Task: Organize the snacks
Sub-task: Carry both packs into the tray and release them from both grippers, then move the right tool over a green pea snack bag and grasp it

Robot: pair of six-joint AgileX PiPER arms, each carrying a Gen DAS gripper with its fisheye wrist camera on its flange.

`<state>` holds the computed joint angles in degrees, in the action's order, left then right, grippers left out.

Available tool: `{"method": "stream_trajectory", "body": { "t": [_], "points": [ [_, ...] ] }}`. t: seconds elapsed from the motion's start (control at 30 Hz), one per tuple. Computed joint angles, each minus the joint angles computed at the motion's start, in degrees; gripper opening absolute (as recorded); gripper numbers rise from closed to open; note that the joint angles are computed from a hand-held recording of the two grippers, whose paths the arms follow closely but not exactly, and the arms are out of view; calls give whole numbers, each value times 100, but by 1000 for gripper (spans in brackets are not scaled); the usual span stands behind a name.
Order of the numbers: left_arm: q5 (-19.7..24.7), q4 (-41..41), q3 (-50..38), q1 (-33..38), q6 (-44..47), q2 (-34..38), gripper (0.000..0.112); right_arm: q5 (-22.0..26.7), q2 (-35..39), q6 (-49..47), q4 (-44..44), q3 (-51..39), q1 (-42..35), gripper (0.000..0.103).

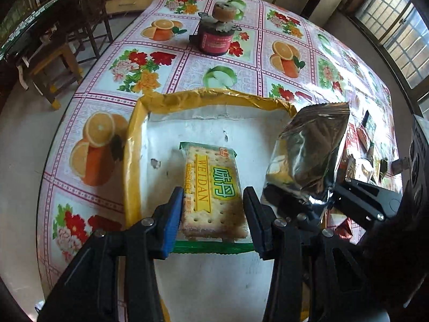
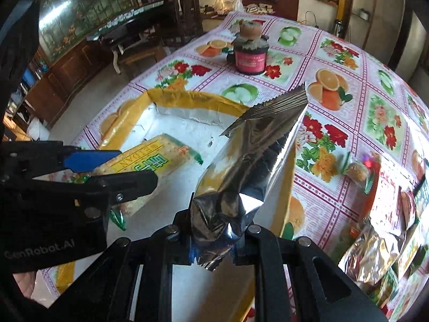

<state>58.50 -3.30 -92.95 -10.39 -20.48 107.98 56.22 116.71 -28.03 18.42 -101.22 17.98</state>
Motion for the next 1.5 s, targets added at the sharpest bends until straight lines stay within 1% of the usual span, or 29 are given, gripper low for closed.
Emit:
{"method": "stream_trajectory", "body": {
  "t": [0.07,0.17,0.2,0.23,0.27,0.3,0.33,0.37,0.43,0.5,0.6,0.7,0.77,0.9,1.0,1.13,1.2,1.3,1.4,1.5],
  "points": [
    [51,-6,-177,0,-46,174,47,-56,73,71,-275,-78,115,18],
    [82,82,-327,-7,-222,313,48,61,174,227,-642,-259,205,22],
    [113,114,-364,-6,-264,350,50,47,177,296,-781,-275,241,26],
    [144,134,-381,-8,-293,366,52,30,166,323,-891,-280,266,29],
    [207,201,-406,-23,-353,378,56,-55,105,339,-972,-208,286,36],
    [234,295,-431,-34,-437,398,59,-135,72,350,-1036,-161,286,46],
    [270,376,-436,-48,-519,389,61,-210,90,381,-1113,-179,302,50],
    [310,410,-430,-49,-576,360,63,-286,21,383,-1145,-105,291,58],
    [298,361,-393,-23,-566,304,65,-351,-115,387,-1110,13,248,58],
    [344,427,-375,-40,-648,248,72,-239,-205,315,-928,35,164,58],
    [308,492,-258,-68,-737,110,72,-337,-500,307,-854,344,95,58],
    [247,444,-47,-85,-827,-95,72,-427,-920,157,-590,833,-72,58],
    [217,553,141,-206,-994,-260,72,-511,-1206,55,-428,1192,-205,58],
    [142,760,433,-755,-1144,-564,72,-604,-1964,-522,187,2041,-840,58],
    [115,813,445,-1328,-1239,-714,72,-400,-2464,-1056,784,2460,-1710,58],
    [226,936,20,-2141,-1351,-599,72,-118,-2820,-1616,1062,2719,-2929,61],
    [290,891,-252,-2416,-1312,-449,72,-26,-2861,-1869,1136,2798,-3590,61],
    [381,901,-576,-2707,-1303,-217,72,230,-2713,-2173,1335,2829,-4444,61],
    [490,937,-862,-2973,-1289,40,72,283,-2492,-2284,1413,2878,-4905,61],
    [610,1037,-1113,-3137,-1294,273,72,449,-2242,-2416,1653,2918,-5185,61]
  ]
}}
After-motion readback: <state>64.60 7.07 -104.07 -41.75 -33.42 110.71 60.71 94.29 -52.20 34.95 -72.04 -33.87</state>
